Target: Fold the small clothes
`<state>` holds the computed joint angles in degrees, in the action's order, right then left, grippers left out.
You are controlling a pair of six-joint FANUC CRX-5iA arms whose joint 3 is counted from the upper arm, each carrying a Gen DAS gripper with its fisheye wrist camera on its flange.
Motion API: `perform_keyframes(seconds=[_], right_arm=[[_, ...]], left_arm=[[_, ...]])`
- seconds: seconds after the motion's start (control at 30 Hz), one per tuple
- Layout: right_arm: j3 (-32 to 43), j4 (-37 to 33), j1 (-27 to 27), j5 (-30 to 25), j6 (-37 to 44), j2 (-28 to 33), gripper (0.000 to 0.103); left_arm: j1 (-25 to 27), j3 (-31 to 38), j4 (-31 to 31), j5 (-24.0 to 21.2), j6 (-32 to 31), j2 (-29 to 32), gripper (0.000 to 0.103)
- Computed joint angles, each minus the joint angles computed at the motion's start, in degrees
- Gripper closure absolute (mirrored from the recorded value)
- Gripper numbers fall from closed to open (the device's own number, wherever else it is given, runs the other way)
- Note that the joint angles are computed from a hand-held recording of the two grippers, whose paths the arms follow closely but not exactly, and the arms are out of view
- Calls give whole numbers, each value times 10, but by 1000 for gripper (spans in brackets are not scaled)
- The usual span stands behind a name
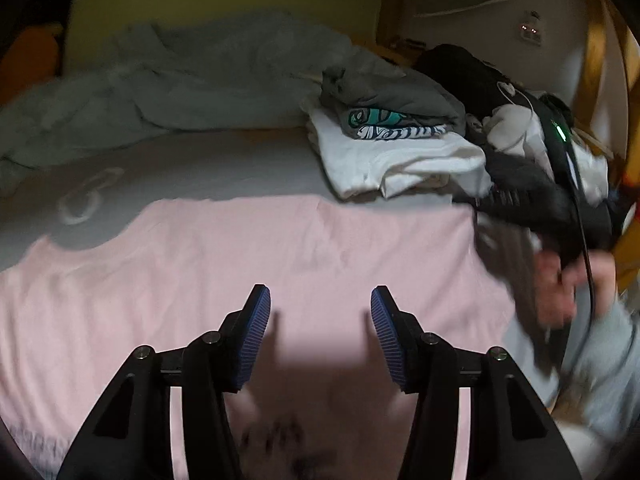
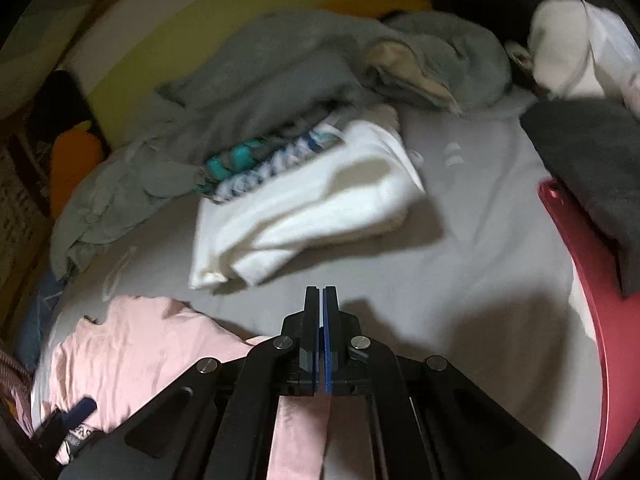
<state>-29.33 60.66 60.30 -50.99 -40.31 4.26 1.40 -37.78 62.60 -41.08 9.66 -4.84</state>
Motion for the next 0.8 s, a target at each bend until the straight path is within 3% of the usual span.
perform_keyframes(seconds=[0.17,0.27,0.3,0.37,0.43,0.53,0.6,0.7,0.73,0.8], right_arm=[[6,-15,5,-22,-5,2,102],[2,8,19,-73,-31,0,102],[-4,17,20,-79,-40,-6,102],[-27,34,15,-70,-72,-26,102],[-55,39,6,-20,-96,-57,101],[-92,39,6,55,-125,-99,91],[-111,40,38,55,-150,-113,78],[-140,71,62,81,-211,-121,75],[-150,82,64,103,-239,-124,75],[-176,134,62,132,-322,-131,75]], left_arm=[[-41,132,-117,41,123,109,67],[-42,225,-211,-5,207,183,64],[-43,238,-216,-13,212,197,64],[-43,244,-207,-12,201,206,61],[-44,242,-206,-4,194,207,61],[-48,223,-196,21,176,199,61],[-49,220,-200,27,175,196,61],[-56,200,-195,64,169,176,70],[-61,176,-163,89,140,160,73],[-64,115,-37,93,18,116,73]])
